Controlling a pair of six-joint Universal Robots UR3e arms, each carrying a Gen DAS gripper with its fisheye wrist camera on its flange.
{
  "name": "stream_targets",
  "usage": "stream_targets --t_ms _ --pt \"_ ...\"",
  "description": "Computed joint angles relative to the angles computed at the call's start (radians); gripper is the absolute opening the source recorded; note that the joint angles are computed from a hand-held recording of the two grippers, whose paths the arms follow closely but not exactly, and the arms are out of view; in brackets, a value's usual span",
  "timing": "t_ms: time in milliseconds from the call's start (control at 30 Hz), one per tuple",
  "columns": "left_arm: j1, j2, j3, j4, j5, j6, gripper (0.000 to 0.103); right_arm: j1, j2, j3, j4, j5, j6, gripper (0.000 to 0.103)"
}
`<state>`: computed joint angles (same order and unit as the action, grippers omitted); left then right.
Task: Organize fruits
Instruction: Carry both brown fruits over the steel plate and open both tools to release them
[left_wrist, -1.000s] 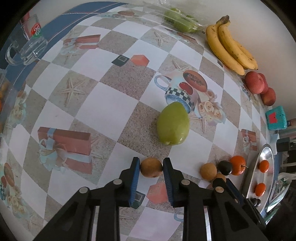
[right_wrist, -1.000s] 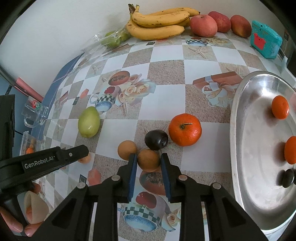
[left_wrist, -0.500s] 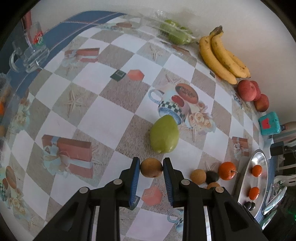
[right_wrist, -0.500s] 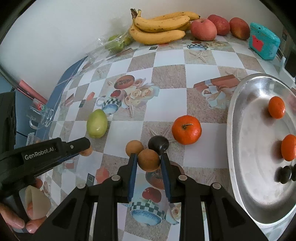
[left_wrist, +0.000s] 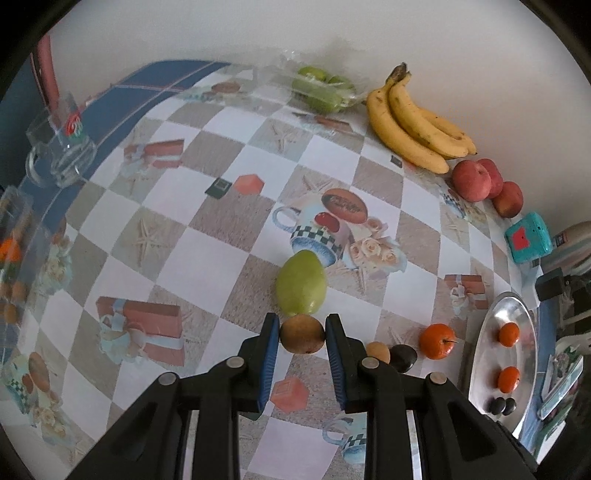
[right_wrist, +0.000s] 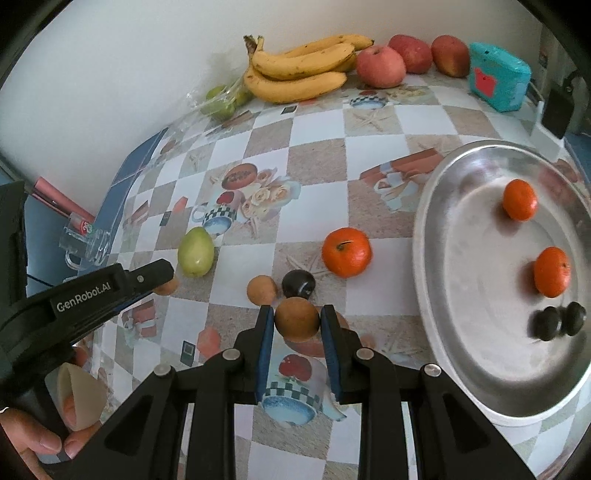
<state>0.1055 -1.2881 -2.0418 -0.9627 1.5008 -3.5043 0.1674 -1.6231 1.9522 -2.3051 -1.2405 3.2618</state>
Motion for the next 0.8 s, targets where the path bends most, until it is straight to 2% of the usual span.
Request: stream_targets --t_ms 400,633,800 --pt "-0.139 -0.044 0.054 0.067 0.078 -0.008 0.028 -0.106 -0.142 0.061 0.012 0.006 0.011 0.027" --pt "-0.284 -0.125 0.122 0.123 0.128 0.010 0.028 -0.243 -0.221 0.114 0.058 -0.020 0.020 0.027" --pt "-0.374 -0.176 0.151 0.205 0.084 0.057 0.028 -0.376 -0.298 0.166 0.098 -0.013 0.010 0.027"
